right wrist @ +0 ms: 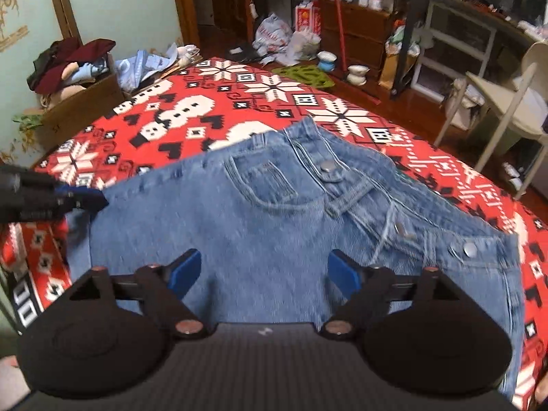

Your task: Fold clothes

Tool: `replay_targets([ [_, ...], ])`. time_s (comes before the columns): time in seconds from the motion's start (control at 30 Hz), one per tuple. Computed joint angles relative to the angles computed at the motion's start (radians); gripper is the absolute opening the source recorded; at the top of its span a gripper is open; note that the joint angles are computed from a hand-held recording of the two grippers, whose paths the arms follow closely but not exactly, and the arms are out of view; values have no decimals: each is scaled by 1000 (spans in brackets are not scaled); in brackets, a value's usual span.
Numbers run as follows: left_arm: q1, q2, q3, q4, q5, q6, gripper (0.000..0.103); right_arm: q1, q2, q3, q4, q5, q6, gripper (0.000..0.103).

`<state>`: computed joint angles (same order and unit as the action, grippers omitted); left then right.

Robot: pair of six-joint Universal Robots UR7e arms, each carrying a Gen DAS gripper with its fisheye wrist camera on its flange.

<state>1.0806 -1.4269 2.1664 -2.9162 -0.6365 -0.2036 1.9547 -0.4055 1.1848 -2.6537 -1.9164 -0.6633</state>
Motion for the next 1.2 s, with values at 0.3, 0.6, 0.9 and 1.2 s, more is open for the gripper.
replay_targets([
  [0.3, -54, 60, -24, 90, 86, -72, 57, -36, -18, 104, -113, -39, 174, 102],
  [0.6, -89, 132, -50, 168, 158, -126, 89, -4, 29, 151, -307, -147, 81, 102],
  [0.9, -96, 176, -41, 133, 204, -87, 103, -19, 6, 170, -301, -99, 98, 102],
  [1.2, -75, 172, -73, 156, 168, -101, 102, -63, -45, 197, -280, 40, 218, 102],
])
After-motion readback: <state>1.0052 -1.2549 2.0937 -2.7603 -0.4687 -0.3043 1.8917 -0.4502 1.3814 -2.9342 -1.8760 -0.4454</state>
